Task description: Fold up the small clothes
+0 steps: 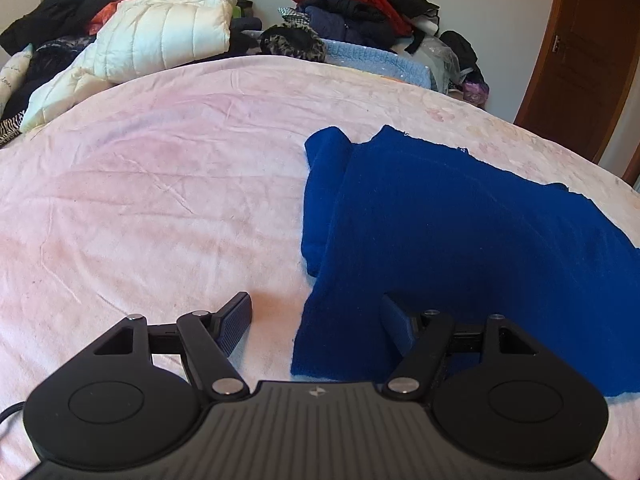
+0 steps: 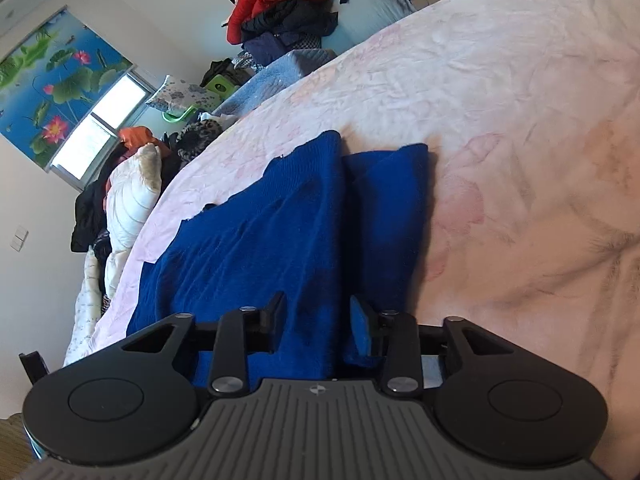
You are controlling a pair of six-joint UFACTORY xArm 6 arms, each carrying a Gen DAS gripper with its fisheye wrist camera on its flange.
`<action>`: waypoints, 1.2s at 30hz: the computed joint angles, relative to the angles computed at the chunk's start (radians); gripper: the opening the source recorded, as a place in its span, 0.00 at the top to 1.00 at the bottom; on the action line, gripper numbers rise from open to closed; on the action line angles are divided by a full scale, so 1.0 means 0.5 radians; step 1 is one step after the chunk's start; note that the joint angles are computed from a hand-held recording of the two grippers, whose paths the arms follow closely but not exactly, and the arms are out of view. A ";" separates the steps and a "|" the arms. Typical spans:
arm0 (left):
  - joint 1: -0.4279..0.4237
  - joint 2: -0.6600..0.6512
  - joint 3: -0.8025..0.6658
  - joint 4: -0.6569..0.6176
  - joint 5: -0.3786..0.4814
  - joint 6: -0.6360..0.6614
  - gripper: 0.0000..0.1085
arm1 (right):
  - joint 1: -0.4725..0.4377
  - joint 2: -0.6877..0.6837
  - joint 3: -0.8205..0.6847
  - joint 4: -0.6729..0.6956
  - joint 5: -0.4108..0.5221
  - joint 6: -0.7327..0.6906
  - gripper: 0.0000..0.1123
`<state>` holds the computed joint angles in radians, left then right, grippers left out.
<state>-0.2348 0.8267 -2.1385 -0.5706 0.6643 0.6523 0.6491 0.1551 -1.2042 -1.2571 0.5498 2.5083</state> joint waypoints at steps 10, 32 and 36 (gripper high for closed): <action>-0.022 -0.077 0.071 0.044 0.148 -0.131 0.78 | -0.036 0.088 -0.056 0.164 -0.127 -0.069 0.95; 0.215 0.015 -0.185 -0.377 0.661 -0.339 0.32 | 0.257 -0.290 0.305 -0.339 0.210 0.820 0.39; 0.277 0.088 -0.251 -0.559 0.775 -0.605 0.32 | 0.316 -0.232 0.321 -0.322 0.153 1.083 0.41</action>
<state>-0.0963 0.8707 -2.2639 -0.8500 1.0515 0.3498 0.8073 0.0389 -1.0438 -1.4183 0.6261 3.0498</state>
